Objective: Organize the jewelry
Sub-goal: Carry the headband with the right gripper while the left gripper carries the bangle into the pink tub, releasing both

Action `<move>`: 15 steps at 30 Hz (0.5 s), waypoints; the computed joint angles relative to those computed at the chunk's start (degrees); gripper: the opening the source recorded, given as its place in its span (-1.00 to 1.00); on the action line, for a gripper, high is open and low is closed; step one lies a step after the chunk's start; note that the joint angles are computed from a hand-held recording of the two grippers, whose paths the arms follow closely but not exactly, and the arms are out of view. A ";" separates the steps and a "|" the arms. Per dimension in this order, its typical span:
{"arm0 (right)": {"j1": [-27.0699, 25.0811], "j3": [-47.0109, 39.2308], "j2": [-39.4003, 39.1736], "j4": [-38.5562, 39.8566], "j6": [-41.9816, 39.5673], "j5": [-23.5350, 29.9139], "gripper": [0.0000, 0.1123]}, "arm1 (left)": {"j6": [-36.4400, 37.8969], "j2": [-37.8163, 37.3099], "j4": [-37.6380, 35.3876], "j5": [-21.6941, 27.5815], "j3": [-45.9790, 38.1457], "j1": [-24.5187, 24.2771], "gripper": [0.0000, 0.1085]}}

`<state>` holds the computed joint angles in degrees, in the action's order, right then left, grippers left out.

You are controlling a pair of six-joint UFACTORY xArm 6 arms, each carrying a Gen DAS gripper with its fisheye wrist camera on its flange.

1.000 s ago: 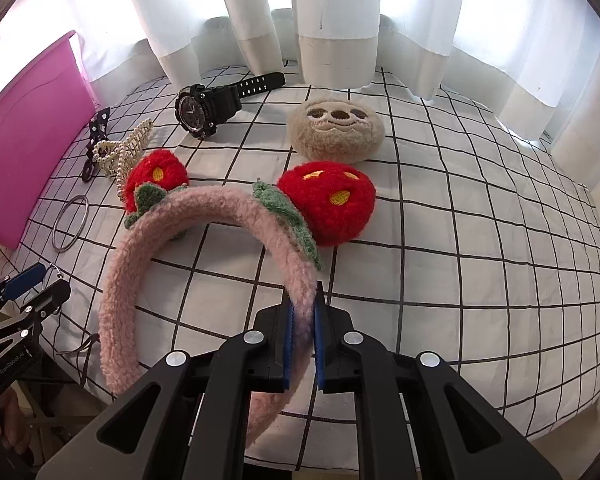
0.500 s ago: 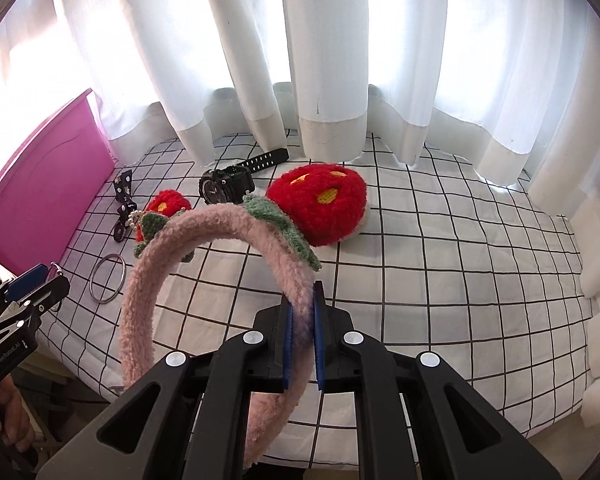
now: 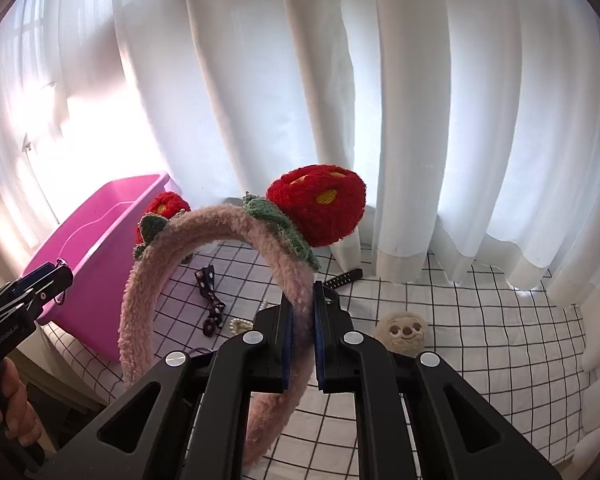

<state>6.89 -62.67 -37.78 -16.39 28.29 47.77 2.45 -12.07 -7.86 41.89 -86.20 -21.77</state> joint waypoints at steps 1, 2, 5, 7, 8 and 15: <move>0.94 -2.04 1.98 -0.04 0.02 -0.97 -0.84 | 0.35 0.45 -0.22 -0.26 -1.23 1.13 -0.04; 1.96 -4.13 4.07 0.01 -0.02 -1.93 -0.84 | 0.68 1.06 -0.45 -0.41 -2.55 2.32 -0.04; 4.96 -11.49 11.43 0.53 -1.27 -4.35 -0.84 | 1.74 3.25 -0.72 -0.82 -6.48 6.10 -0.04; 6.95 -17.14 16.82 0.59 -2.49 -5.44 -0.84 | 2.32 5.14 -0.53 -0.87 -9.20 8.70 -0.04; 7.86 -20.22 19.70 0.85 -3.29 -5.71 -0.84 | 2.51 6.34 -0.47 -0.54 -10.88 10.05 -0.04; 12.91 -46.12 41.66 3.56 -9.38 -0.64 -0.84 | 4.99 16.27 -1.78 2.62 -22.01 17.74 -0.04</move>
